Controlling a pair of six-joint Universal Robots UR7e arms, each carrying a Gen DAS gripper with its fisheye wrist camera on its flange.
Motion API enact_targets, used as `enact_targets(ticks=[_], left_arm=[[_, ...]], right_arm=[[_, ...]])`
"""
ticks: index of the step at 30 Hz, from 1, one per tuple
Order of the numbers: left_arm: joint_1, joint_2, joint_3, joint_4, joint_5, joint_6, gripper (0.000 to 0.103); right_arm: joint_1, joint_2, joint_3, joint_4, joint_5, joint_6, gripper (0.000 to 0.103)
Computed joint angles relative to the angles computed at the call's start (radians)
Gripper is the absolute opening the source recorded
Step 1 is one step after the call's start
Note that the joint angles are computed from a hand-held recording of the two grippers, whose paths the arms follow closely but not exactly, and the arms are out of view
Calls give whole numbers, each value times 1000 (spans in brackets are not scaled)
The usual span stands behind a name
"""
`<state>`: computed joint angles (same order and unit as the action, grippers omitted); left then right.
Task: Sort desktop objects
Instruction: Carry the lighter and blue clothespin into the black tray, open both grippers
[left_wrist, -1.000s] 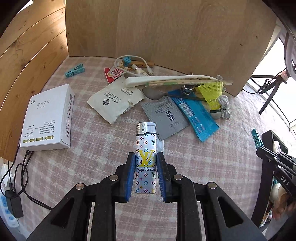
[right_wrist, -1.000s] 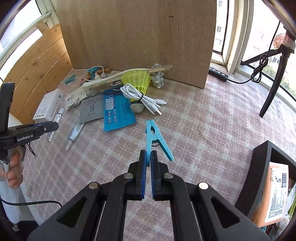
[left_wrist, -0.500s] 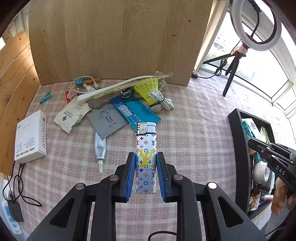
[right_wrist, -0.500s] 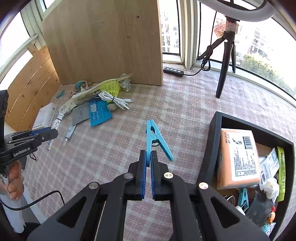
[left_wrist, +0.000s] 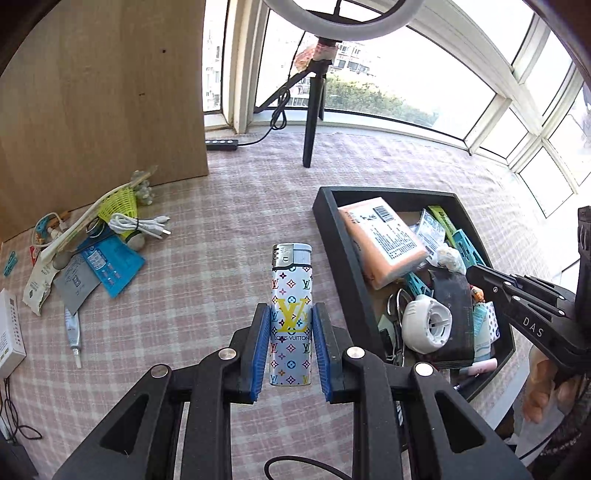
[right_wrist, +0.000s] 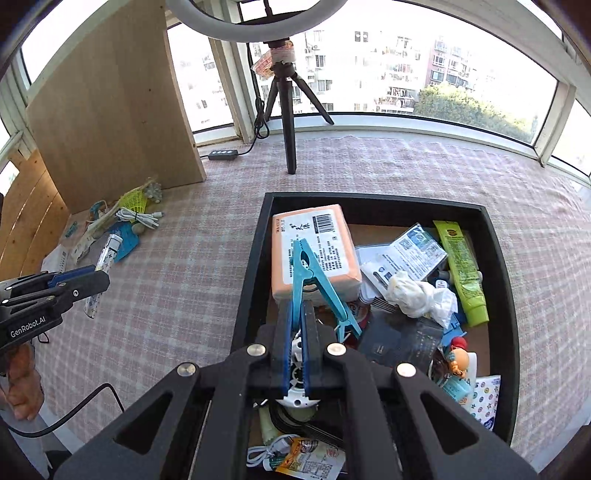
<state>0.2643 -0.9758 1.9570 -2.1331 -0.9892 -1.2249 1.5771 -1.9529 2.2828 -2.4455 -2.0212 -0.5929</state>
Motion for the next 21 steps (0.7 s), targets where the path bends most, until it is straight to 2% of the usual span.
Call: enact_targets(ticks=[9, 14, 15, 16, 17, 18, 21], left_arm=[[4, 211, -215, -83, -41, 229, 22], [12, 281, -287, -136, -77, 305, 22], [16, 292, -298, -149, -94, 328, 26], [20, 302, -312, -142, -106, 339, 43], [21, 306, -316, -139, -107, 338, 52], [18, 306, -310, -149, -95, 337, 53], [16, 295, -298, -123, -72, 320, 50]], right_arm=[[-159, -88, -35, -17, 7, -24, 5], [-214, -117, -40, -23, 13, -29, 5], [-221, -125, -38, -21, 18, -35, 5], [-226, -127, -38, -18, 18, -36, 14], [-227, -128, -36, -23, 8, -28, 21], [-230, -131, -33, -32, 3, -21, 35], [-239, -146, -28, -36, 20, -18, 37]])
